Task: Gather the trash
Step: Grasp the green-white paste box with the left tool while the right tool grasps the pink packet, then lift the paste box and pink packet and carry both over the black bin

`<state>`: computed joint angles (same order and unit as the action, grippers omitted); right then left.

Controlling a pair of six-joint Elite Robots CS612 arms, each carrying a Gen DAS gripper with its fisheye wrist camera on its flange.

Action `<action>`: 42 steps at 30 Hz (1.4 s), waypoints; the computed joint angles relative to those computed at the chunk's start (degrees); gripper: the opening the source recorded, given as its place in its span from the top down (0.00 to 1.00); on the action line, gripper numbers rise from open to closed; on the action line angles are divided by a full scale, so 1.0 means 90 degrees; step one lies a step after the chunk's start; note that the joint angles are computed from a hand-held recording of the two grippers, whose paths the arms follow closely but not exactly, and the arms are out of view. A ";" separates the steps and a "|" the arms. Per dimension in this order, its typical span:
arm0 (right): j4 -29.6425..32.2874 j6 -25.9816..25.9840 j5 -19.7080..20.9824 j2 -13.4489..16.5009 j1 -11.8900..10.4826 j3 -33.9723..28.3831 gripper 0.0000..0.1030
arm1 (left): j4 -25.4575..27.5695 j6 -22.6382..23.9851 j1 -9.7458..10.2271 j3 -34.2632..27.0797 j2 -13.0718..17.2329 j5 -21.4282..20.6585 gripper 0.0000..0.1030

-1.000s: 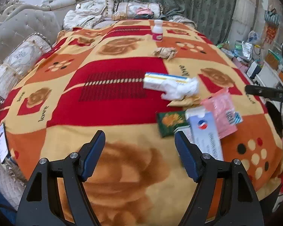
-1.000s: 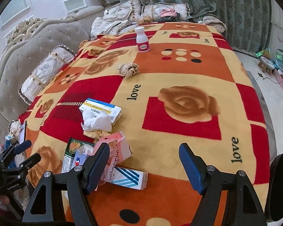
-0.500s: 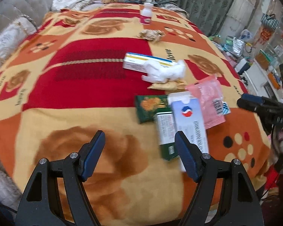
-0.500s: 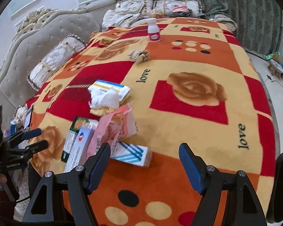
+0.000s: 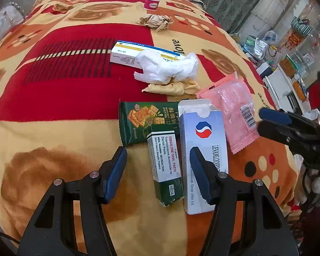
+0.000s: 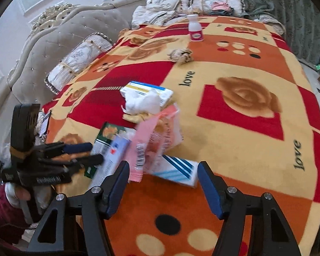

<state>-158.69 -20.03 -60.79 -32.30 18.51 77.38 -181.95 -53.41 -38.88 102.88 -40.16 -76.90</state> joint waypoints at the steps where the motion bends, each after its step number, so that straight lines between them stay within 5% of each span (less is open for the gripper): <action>1: 0.0072 0.0011 0.0021 0.0028 0.0017 -0.0064 0.37 | 0.0017 0.0008 0.0010 0.0012 -0.0015 -0.0020 0.42; 10: 0.0995 -0.0089 0.0021 0.0424 0.0171 -0.0909 0.37 | 0.0229 0.0063 -0.0003 0.0014 -0.0020 -0.0046 0.42; 13: 0.1333 -0.0078 0.0102 0.0552 0.0189 -0.1128 0.38 | 0.0375 0.0044 -0.0017 -0.0010 -0.0015 0.0080 0.58; 14: 0.1402 -0.0089 0.0211 0.0564 0.0185 -0.1144 0.44 | 0.0280 0.0006 0.0018 0.0017 -0.0019 -0.0029 0.66; 15: 0.1405 -0.0132 0.0314 0.0555 0.0179 -0.1121 0.60 | 0.0192 -0.0048 0.0051 0.0045 -0.0023 -0.0131 0.69; 21: 0.0803 -0.0399 0.0510 0.0386 0.0147 -0.0796 0.81 | -0.0023 -0.0179 0.0085 0.0222 -0.0153 -0.0144 0.74; 30: -0.0369 -0.0087 0.0640 0.0049 -0.0085 -0.0213 0.82 | -0.0028 0.0203 -0.0059 0.0067 -0.0353 0.0260 0.75; 42: -0.1411 0.0559 0.0279 -0.0231 -0.0621 0.0428 0.82 | 0.0699 0.1263 -0.0251 -0.1529 0.0176 -0.0060 0.75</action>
